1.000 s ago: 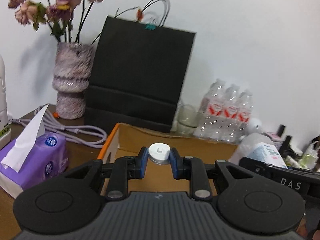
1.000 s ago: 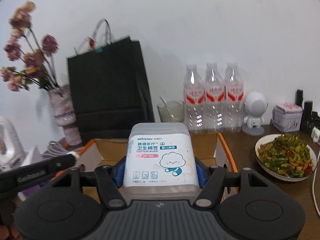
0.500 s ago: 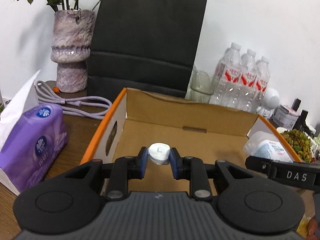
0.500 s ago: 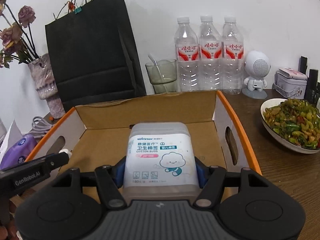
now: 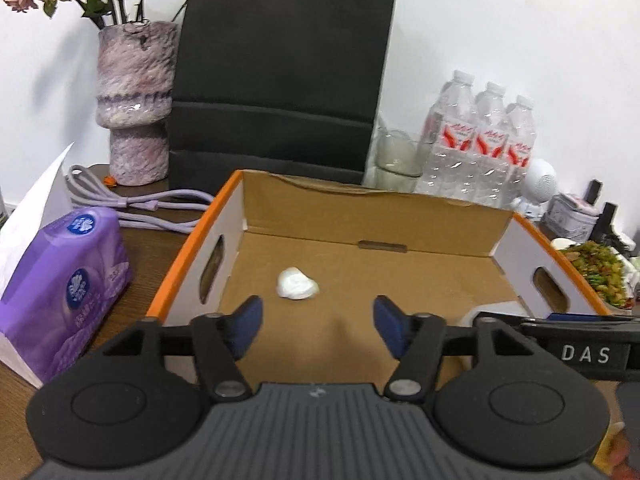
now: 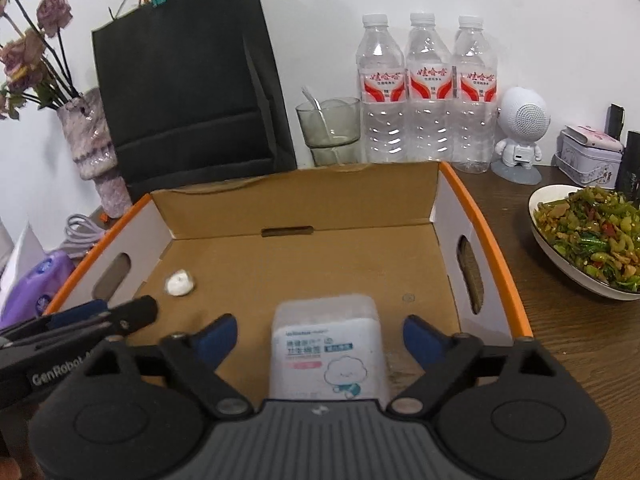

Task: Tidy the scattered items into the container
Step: 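Carry both items into the cardboard box and open both tools, then move both tools back toward the scattered items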

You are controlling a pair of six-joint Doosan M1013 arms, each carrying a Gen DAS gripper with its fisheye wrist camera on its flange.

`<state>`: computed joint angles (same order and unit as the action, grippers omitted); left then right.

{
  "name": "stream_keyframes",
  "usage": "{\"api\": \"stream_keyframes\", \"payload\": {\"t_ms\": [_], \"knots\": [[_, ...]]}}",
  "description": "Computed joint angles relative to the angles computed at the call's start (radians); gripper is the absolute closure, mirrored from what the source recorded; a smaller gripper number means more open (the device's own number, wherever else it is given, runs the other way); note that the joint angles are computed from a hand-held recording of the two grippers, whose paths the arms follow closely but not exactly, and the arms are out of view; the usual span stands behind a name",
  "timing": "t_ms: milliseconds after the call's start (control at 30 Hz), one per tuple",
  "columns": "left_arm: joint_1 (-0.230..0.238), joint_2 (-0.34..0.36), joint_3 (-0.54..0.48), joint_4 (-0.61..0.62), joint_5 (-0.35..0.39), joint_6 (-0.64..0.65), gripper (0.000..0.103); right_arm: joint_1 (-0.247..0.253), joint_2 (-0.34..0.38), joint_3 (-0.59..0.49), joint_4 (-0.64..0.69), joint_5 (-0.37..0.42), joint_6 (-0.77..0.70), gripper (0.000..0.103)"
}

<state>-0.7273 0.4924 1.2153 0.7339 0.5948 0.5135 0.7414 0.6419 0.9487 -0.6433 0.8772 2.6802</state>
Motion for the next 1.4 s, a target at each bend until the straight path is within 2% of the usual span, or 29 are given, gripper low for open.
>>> {"api": "stream_keyframes", "payload": {"t_ms": [33, 67, 100, 133, 167, 200, 267, 400, 533, 767, 1000, 1233, 1400], "knots": [[-0.003, 0.000, -0.004, 0.008, 0.012, -0.013, 0.030, -0.001, -0.003, 0.002, 0.005, -0.005, -0.001, 0.011], [-0.007, 0.001, -0.011, 0.021, 0.033, -0.028, 0.022, -0.002, -0.006, 0.006, 0.011, -0.012, 0.000, 0.011], [-0.013, 0.005, -0.020, 0.047, 0.069, -0.052, 0.008, -0.005, -0.011, 0.011, 0.019, -0.021, 0.002, 0.010], [-0.018, 0.008, -0.028, 0.080, 0.103, -0.080, 0.000, -0.007, -0.016, 0.017, 0.028, -0.029, 0.005, 0.007], [-0.020, 0.007, -0.028, 0.108, 0.116, -0.107, 0.000, -0.009, -0.020, 0.020, 0.033, -0.034, 0.008, 0.003], [-0.016, 0.001, -0.020, 0.100, 0.092, -0.108, 0.000, -0.008, -0.022, 0.020, 0.029, -0.030, 0.013, 0.000], [-0.010, -0.009, -0.013, 0.074, 0.061, -0.110, 0.000, -0.005, -0.026, 0.019, 0.007, -0.024, 0.028, 0.000], [-0.018, -0.018, -0.004, 0.129, 0.058, -0.143, 0.000, -0.002, -0.042, 0.036, -0.019, -0.049, 0.052, 0.000], [-0.020, -0.034, 0.012, 0.148, 0.024, -0.161, 0.000, 0.005, -0.059, 0.051, -0.061, -0.070, 0.085, 0.000], [-0.035, -0.074, 0.057, 0.283, -0.005, -0.273, 0.000, 0.024, -0.106, 0.097, -0.160, -0.126, 0.141, 0.000], [-0.051, -0.144, 0.150, 0.449, -0.048, -0.413, 0.000, 0.061, -0.169, 0.178, -0.318, -0.156, 0.217, 0.000], [-0.075, -0.218, 0.267, 0.562, -0.064, -0.451, 0.000, 0.112, -0.234, 0.289, -0.427, -0.103, 0.236, 0.000], [-0.088, -0.258, 0.331, 0.519, -0.067, -0.395, 0.000, 0.143, -0.277, 0.383, -0.458, -0.072, 0.265, 0.000]]}}
